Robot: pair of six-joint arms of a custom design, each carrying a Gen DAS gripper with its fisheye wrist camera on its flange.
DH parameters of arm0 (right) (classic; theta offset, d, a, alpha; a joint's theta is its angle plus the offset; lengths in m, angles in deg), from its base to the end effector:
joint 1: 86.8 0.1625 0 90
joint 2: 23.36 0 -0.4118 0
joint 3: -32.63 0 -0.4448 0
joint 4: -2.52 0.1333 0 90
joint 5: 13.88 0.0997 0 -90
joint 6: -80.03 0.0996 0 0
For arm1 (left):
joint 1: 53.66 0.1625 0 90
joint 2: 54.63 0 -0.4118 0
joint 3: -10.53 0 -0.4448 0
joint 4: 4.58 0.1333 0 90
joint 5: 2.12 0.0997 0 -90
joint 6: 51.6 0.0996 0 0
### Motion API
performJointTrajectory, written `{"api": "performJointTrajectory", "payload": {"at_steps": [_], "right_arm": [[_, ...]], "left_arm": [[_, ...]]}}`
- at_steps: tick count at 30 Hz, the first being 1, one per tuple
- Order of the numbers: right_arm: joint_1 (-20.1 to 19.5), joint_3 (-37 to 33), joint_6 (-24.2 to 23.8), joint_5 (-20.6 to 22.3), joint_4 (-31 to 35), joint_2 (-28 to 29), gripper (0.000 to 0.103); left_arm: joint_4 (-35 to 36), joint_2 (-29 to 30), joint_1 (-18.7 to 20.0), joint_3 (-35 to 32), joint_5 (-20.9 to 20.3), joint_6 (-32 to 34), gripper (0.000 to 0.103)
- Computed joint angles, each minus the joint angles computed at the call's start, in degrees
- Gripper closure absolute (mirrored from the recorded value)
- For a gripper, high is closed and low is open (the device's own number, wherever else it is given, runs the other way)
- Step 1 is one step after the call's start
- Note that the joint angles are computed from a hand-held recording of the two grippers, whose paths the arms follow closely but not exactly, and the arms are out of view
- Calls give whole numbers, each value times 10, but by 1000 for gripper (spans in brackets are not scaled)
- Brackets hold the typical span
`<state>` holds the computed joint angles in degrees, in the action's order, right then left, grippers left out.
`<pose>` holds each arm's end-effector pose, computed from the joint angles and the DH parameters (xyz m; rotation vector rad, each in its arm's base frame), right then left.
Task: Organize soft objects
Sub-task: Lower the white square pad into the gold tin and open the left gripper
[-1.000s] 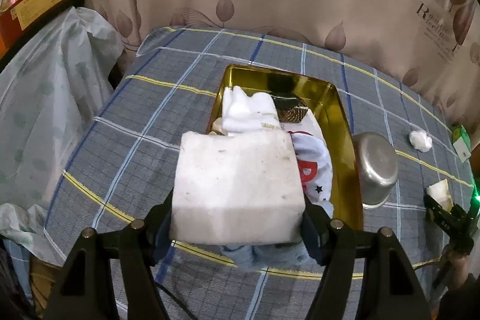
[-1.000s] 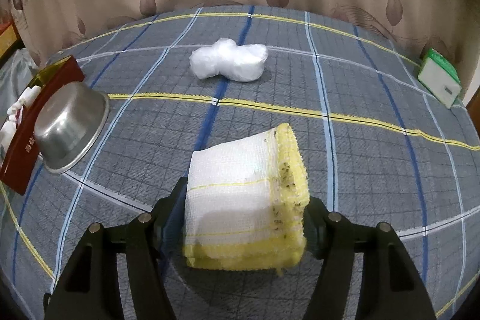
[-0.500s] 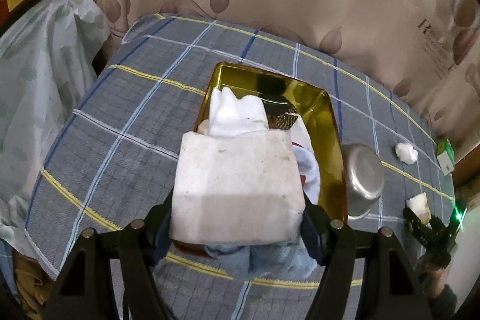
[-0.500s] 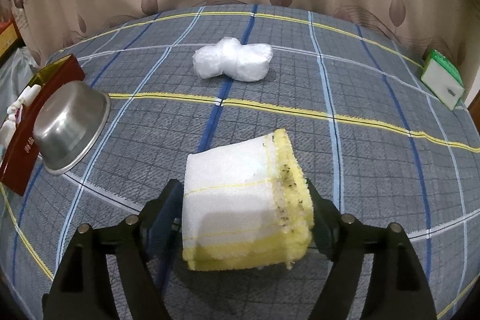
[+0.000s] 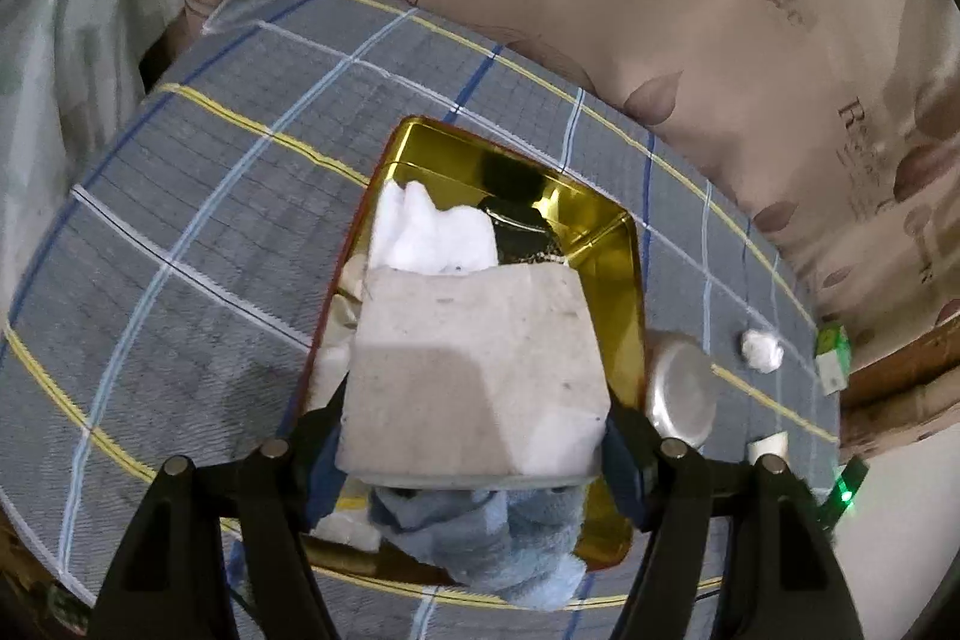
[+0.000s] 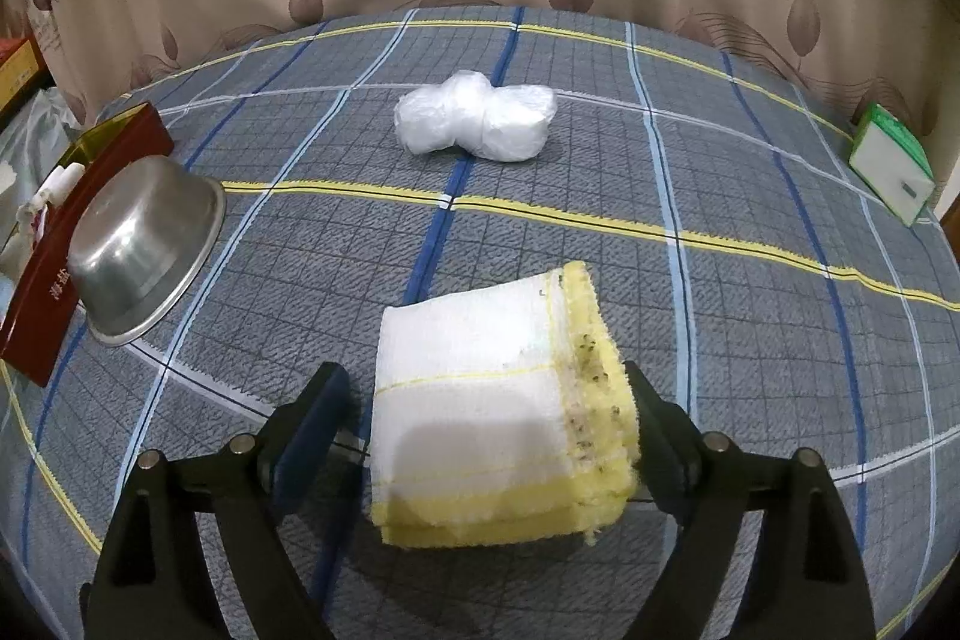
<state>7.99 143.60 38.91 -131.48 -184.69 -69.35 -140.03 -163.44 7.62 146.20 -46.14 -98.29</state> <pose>0.1374 -0.5963 0.0341 0.8033 -2.3469 0.4898 -0.0032 -0.4322 0.3175 -0.5665 2.4623 -0.9804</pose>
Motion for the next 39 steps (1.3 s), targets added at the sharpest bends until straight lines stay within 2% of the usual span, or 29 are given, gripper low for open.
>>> {"api": "performJointTrajectory", "payload": {"at_steps": [2,7,10,13,16,24,28,33,39], "right_arm": [[-1,1,-2,6,-3,-1,16],[-1,-1,-5,7,-3,3,9],[-2,0,-4,9,-3,2,9],[-2,-1,-3,11,-1,3,9],[-2,-1,-6,9,0,2,9],[-8,10,-6,16,19,-17,9],[-17,23,-4,28,29,-36,9],[-14,23,-5,7,37,-41,9],[-8,15,-11,-6,32,-31,9]], "left_arm": [[-11,7,9,-5,-4,4,31],[-46,34,20,-15,25,27,31],[-67,58,31,-28,36,48,31],[-82,72,46,-39,25,54,31],[-81,83,49,-45,32,55,31],[-59,113,32,-49,71,67,31],[-34,126,12,-47,117,72,31],[26,145,-9,-51,167,74,31],[81,151,-16,-62,169,68,31]]}}
